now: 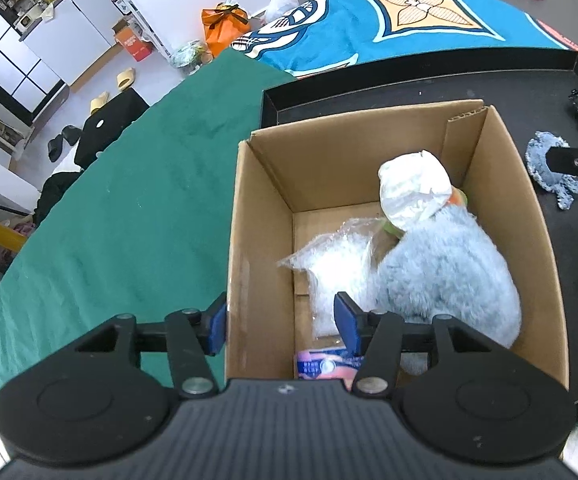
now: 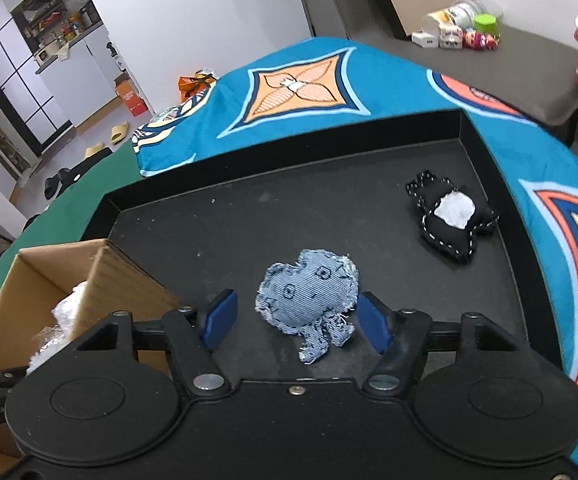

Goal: Organize soft objects
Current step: 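Move the right gripper to the denim octopus plush and grasp it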

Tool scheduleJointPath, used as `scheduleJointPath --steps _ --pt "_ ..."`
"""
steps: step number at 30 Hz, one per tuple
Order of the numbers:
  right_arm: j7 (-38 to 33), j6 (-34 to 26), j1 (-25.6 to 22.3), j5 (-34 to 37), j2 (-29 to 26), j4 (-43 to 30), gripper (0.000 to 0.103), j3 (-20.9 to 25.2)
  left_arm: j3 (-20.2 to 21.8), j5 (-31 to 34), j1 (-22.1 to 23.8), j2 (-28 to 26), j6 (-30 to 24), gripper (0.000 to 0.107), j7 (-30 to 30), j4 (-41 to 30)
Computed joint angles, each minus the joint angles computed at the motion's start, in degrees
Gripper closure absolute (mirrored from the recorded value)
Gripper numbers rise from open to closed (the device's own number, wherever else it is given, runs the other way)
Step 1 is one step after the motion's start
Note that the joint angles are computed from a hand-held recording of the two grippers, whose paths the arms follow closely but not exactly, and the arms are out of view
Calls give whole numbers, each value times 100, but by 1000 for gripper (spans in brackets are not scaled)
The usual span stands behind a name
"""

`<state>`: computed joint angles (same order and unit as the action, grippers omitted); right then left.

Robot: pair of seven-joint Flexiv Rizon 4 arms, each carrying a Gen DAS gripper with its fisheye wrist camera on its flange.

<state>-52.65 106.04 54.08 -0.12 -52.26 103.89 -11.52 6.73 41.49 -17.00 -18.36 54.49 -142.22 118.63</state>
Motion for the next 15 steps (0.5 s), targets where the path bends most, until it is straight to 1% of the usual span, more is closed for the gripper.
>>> scheduleJointPath --steps 5,7,8,9,10,11,13,14,15 --pt "58 98 -244 -8 -174 -159 38 202 -16 -68 9 -55 -173 53 80 -119" --pt "64 146 -268 11 -212 -182 38 229 -24 -90 12 -68 -219 53 125 -156" --pt "29 218 -236 17 -281 -218 38 186 -24 -105 14 -71 -239 53 133 -170" --pt "168 254 -218 -106 -286 -184 38 128 -24 -124 17 -72 -254 53 134 -179" --pt "-67 209 -40 56 -327 -227 38 -28 -26 -147 23 -74 -263 53 139 -188" --pt "-117 197 38 72 -339 -220 39 -108 -26 -158 23 -70 -272 53 138 -194" --pt "-198 166 95 78 -336 -207 56 -160 -10 -118 -9 -57 -323 53 79 -221" --pt "-291 78 47 -20 -277 -180 58 -114 -12 -96 -23 -42 -340 53 54 -218" --pt "-314 73 32 -12 -274 -186 63 -94 -14 -79 -26 -28 -347 53 39 -212"
